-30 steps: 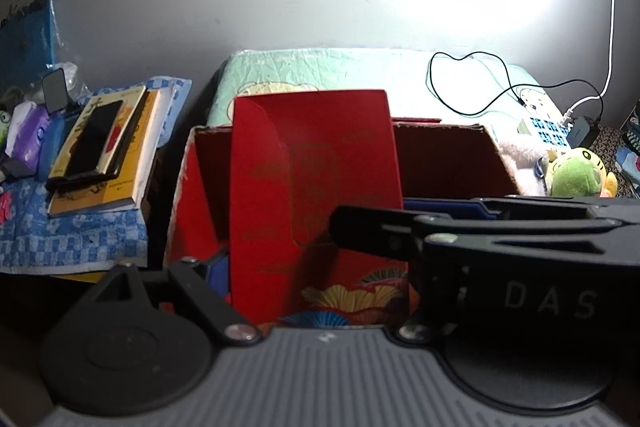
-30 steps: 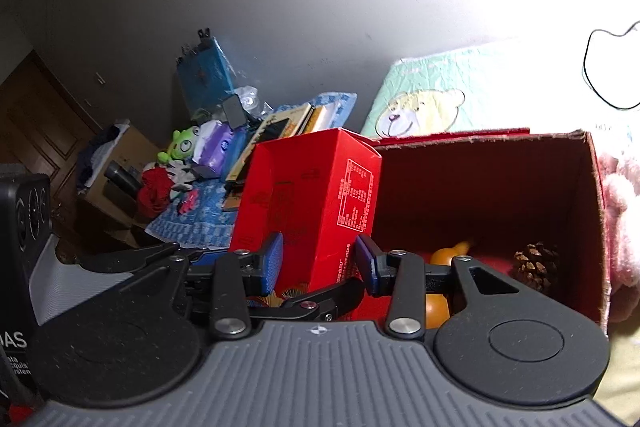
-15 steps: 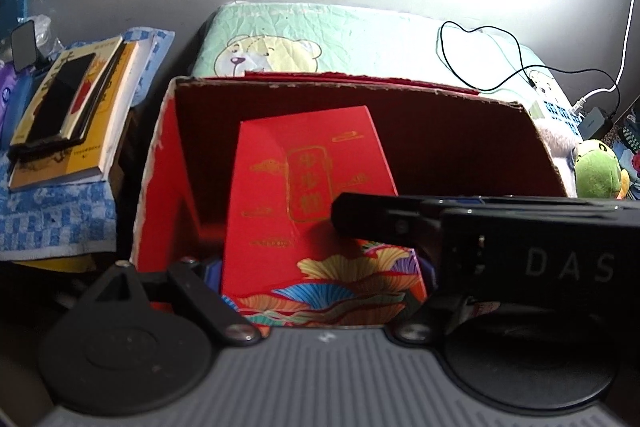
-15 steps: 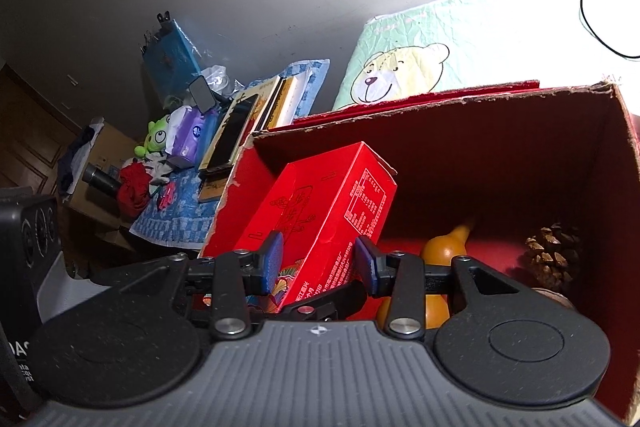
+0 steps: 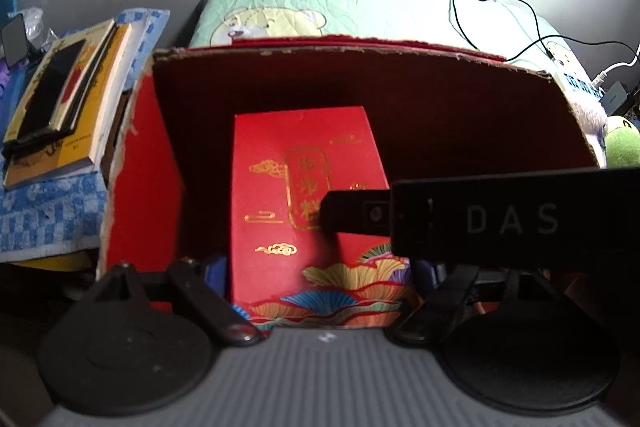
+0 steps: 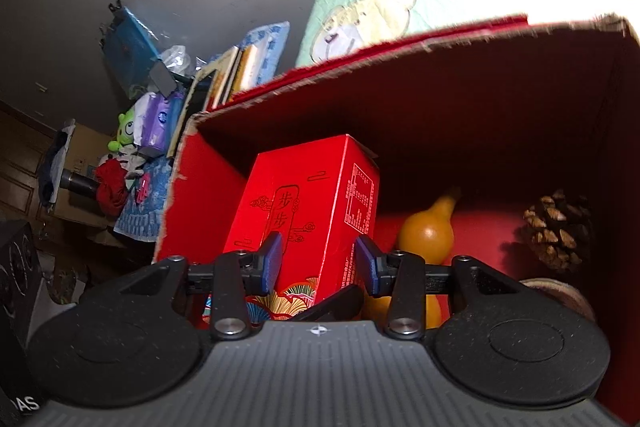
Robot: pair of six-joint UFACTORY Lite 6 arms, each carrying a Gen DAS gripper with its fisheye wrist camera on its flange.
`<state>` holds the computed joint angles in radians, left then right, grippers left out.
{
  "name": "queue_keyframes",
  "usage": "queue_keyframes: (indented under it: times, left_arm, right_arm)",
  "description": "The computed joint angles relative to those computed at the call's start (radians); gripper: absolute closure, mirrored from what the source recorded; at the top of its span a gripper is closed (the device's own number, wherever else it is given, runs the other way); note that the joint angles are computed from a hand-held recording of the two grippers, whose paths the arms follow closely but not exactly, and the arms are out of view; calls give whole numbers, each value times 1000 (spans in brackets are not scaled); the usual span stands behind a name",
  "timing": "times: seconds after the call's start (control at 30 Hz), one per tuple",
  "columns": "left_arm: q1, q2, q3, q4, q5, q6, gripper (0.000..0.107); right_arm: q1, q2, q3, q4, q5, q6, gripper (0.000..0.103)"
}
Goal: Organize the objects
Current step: 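Lower the gift box into the red box beside the gourd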
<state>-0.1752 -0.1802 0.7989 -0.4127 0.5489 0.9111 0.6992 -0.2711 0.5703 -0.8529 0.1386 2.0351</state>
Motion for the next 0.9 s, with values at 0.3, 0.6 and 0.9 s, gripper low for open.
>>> queue_keyframes:
  times: [0.3,0.6,0.9]
  left_arm:
    - [-36,48,19,95,6,-110,25]
    - [-163,14,-43,272,-58,-289,24]
    - [-173,24,-37,279,-58,-300,24]
  right_arm:
    - [27,-67,-62,47,41,35,61]
    - [88,-43,-26,24,181,41,65]
    - [52,-35,-32,124,173,-89,66]
